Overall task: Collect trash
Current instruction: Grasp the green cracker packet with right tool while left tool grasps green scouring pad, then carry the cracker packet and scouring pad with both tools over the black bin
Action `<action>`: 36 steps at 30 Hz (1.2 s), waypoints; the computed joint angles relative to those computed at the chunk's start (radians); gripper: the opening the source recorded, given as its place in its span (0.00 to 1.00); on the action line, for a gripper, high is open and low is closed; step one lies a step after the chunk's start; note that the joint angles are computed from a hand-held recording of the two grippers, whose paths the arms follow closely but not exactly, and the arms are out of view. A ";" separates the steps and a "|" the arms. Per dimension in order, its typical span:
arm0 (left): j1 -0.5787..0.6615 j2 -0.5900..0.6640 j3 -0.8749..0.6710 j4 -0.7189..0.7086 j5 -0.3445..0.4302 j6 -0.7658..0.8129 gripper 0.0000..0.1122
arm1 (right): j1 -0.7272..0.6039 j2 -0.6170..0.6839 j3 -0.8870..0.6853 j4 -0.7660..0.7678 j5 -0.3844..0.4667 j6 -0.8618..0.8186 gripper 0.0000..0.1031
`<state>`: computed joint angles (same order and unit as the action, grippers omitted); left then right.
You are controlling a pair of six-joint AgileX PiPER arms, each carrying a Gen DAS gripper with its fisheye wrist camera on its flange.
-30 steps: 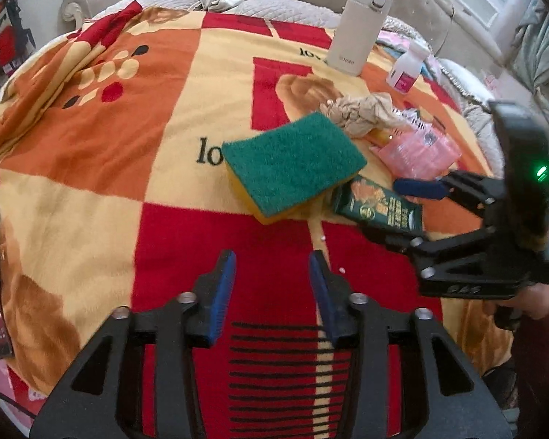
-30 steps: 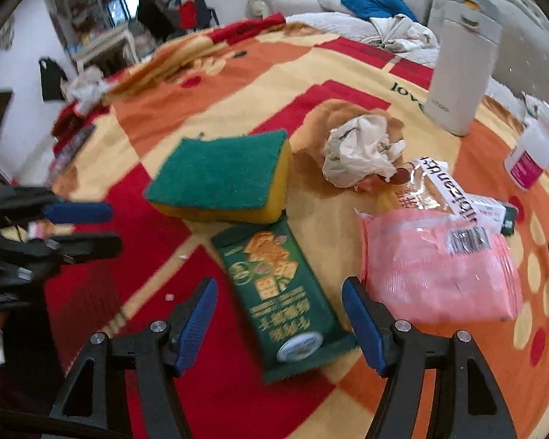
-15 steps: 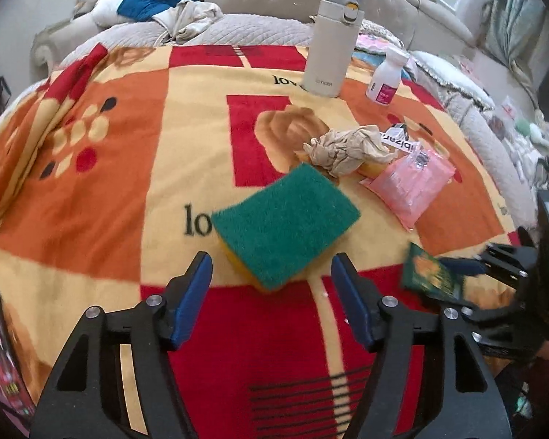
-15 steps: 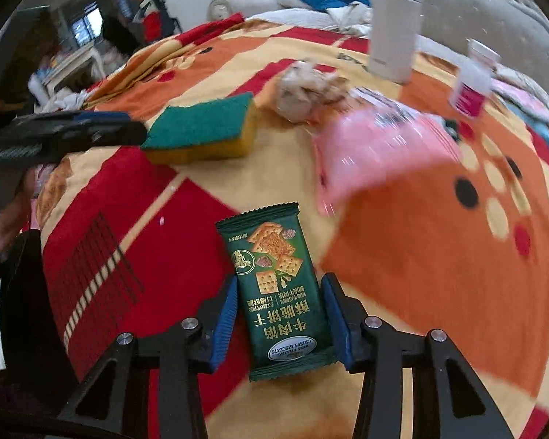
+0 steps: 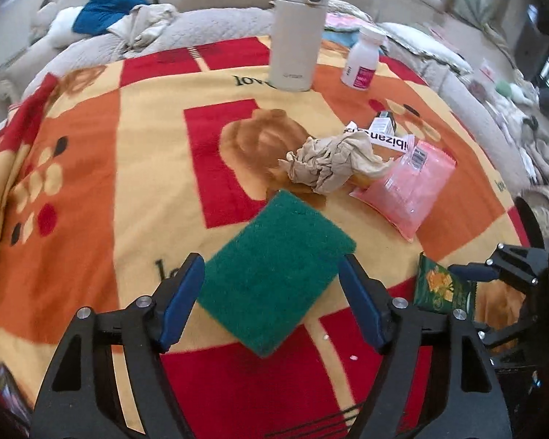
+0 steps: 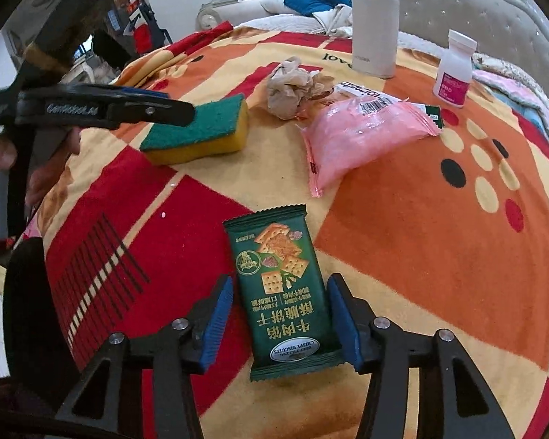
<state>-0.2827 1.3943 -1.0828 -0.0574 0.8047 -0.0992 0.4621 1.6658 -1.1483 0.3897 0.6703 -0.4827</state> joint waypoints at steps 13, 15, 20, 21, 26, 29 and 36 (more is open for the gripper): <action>-0.045 0.092 -0.027 0.027 -0.006 0.137 0.73 | 0.004 0.027 -0.030 0.022 0.012 0.002 0.69; -0.081 0.123 -0.044 0.115 -0.002 0.071 0.73 | 0.013 0.030 -0.035 0.001 0.008 0.027 0.69; -0.076 0.142 -0.035 0.168 -0.034 -0.033 0.61 | 0.038 0.024 -0.024 -0.054 -0.027 0.091 0.68; -0.076 0.136 -0.031 0.174 -0.035 -0.050 0.54 | 0.047 0.018 -0.014 -0.084 -0.047 0.119 0.62; -0.052 0.069 -0.016 0.103 -0.019 -0.030 0.37 | 0.005 -0.009 0.011 -0.019 -0.047 0.081 0.42; -0.085 0.032 -0.017 0.125 0.012 -0.108 0.30 | -0.018 -0.042 0.044 0.017 -0.052 0.057 0.42; -0.222 -0.018 -0.003 0.162 0.037 -0.304 0.25 | -0.074 -0.149 0.128 0.049 -0.050 0.018 0.42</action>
